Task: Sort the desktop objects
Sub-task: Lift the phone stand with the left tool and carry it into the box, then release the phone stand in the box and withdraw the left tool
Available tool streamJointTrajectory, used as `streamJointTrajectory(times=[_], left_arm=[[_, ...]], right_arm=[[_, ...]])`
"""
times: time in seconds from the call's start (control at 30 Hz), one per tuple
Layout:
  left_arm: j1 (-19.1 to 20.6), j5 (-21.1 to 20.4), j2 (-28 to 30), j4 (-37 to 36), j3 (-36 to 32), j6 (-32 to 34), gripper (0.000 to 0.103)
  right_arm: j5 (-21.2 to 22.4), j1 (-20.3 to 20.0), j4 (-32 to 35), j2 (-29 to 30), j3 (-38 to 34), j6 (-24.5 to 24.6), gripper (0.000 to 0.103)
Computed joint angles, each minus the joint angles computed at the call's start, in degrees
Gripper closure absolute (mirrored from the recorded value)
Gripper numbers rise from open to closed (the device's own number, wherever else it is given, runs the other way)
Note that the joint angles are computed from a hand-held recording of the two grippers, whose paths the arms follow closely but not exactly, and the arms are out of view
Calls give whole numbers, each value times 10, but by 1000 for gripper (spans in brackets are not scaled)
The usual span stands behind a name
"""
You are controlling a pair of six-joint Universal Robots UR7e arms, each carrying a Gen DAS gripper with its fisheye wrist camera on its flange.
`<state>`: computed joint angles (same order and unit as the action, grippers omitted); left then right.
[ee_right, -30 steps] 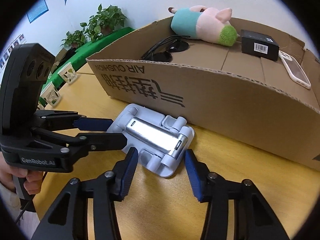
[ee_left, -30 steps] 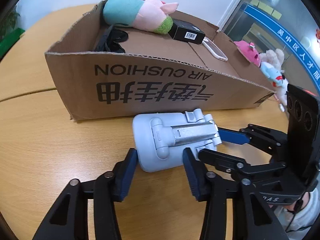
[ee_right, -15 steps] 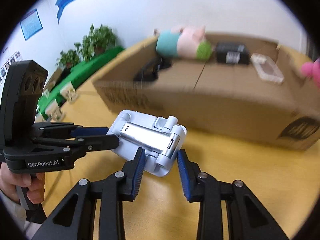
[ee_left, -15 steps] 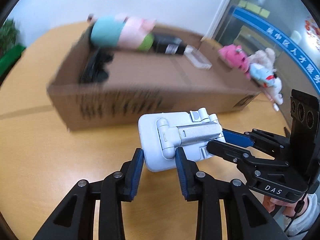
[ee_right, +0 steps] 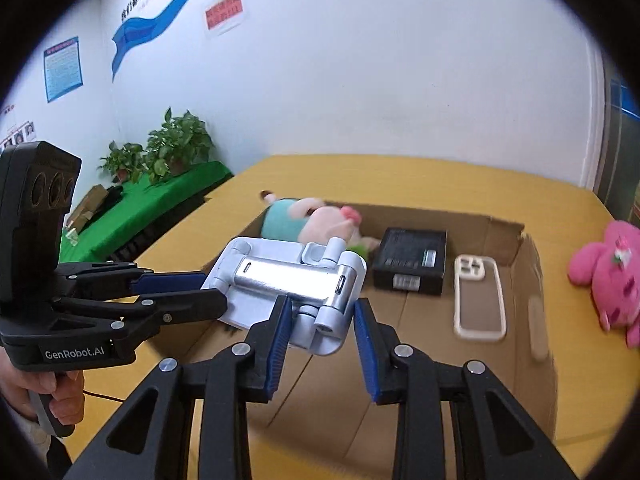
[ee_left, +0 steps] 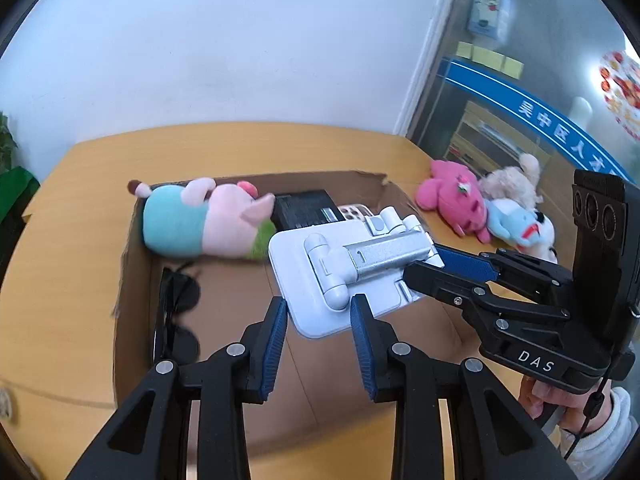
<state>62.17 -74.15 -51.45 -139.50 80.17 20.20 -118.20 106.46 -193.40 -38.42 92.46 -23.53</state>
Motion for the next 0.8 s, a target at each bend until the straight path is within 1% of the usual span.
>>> streamJointTrajectory(times=[0.13,0.2,0.27,0.33,0.4,0.5,0.63,0.7,0.8], left_arm=[[15,10,69,62,-104,-12,73],[24,16,112,114,-169,-25,73],[34,17,142,156,-215,-38,73],[42,24,175,198,-266,-55,73],[49,35,211,244,-318,-68,73],[56,48,248,296,-370,-89,73],[59,77,270,335,-389,-111,73],[58,96,274,339,-386,-111,73],[59,94,272,349,-388,-121,73]], right_arm=[[11,-23,100,18,-76,22,72],[13,-37,154,34,-116,38,72],[15,-50,206,51,-154,57,72],[17,-60,245,64,-181,74,72],[14,-70,290,78,-208,94,72],[3,-82,356,98,-245,123,72],[-22,-87,413,118,-273,147,72],[-21,-89,432,121,-276,159,72],[-25,-86,437,119,-272,169,72]])
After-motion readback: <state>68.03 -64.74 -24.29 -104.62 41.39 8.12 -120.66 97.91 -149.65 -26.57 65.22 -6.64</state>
